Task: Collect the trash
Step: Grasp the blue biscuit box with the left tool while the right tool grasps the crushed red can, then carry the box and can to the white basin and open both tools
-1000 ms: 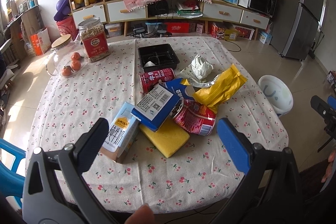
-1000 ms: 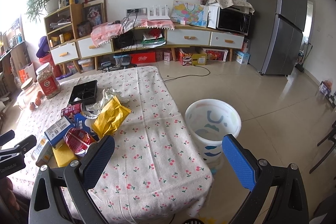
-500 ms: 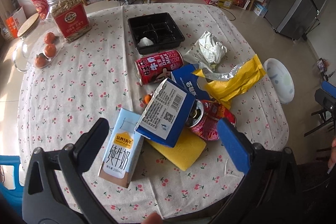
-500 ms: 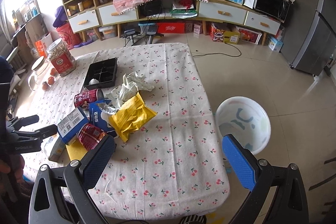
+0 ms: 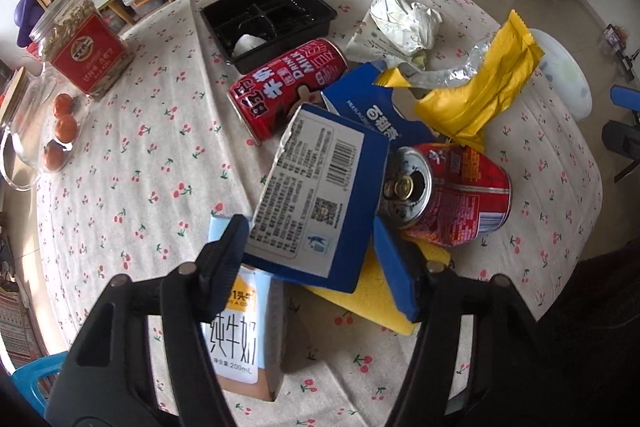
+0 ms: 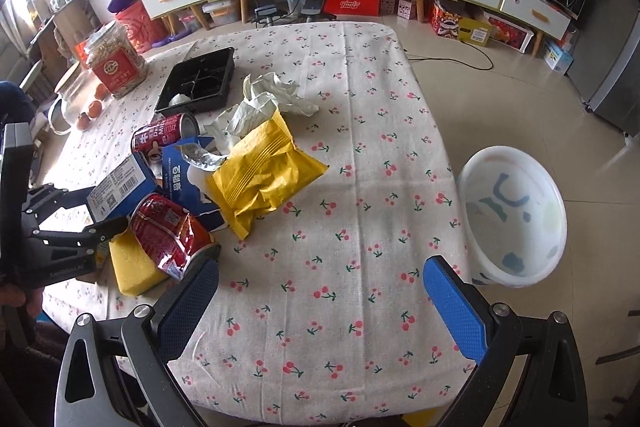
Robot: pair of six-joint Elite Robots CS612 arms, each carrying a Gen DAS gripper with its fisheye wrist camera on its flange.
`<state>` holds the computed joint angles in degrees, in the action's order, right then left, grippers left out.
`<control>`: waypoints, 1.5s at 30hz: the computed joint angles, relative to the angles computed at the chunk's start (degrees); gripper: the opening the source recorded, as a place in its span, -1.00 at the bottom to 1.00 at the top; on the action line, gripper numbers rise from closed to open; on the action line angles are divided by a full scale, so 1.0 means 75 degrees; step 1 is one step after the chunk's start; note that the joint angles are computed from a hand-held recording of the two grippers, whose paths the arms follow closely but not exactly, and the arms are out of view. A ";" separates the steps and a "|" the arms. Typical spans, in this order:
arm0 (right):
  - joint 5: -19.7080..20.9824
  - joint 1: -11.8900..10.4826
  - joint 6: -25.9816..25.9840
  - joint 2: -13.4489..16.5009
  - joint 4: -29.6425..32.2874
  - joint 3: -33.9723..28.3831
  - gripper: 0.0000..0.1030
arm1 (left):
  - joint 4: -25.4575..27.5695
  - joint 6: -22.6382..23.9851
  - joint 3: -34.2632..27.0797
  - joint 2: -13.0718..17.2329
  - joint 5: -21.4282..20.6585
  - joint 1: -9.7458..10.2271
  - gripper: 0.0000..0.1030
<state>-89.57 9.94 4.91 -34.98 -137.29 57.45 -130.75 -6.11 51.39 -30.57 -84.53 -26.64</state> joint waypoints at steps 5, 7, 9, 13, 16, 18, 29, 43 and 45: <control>0.0536 0.0055 0.0433 0.0205 0.0379 -0.0382 1.00 | -0.0913 -0.0393 0.0555 -0.0307 -0.0086 0.0041 0.13; 0.0651 0.0116 0.0676 0.0351 0.0437 -0.0620 1.00 | -0.1324 -0.0723 0.0824 -0.0461 -0.0097 0.0074 0.12; 0.0876 0.0167 0.0908 0.0520 0.0565 -0.0892 1.00 | -0.1701 -0.1055 0.1091 -0.0607 -0.0068 0.0102 0.12; 0.1277 0.0275 0.1292 0.0897 0.0959 -0.1496 1.00 | -0.2365 -0.1450 0.1510 -0.0816 0.0239 0.0127 0.12; 0.1368 0.0364 0.1448 0.1114 0.1184 -0.1857 1.00 | -0.2541 -0.1561 0.1659 -0.0884 0.0406 0.0159 0.12; 0.1419 0.0409 0.1505 0.1255 0.1326 -0.2085 1.00 | -0.2514 -0.1632 0.1717 -0.0913 0.0468 0.0184 0.12; 0.1172 0.0524 0.1853 0.1809 0.2218 -0.3021 0.98 | -0.2410 -0.1707 0.1936 -0.1004 0.0567 0.0243 0.12; 0.1262 0.0319 0.1609 0.0972 0.0847 -0.1590 0.83 | -0.2854 -0.1659 0.1859 -0.0998 0.0470 0.0167 0.12; 0.1209 0.0228 0.1719 0.0794 0.0472 -0.1277 0.83 | -0.2871 -0.1601 0.1771 -0.0961 0.0408 0.0141 0.12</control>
<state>-80.50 11.65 17.81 -29.02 -133.74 47.87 -152.29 -18.12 64.68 -37.78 -81.46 -25.59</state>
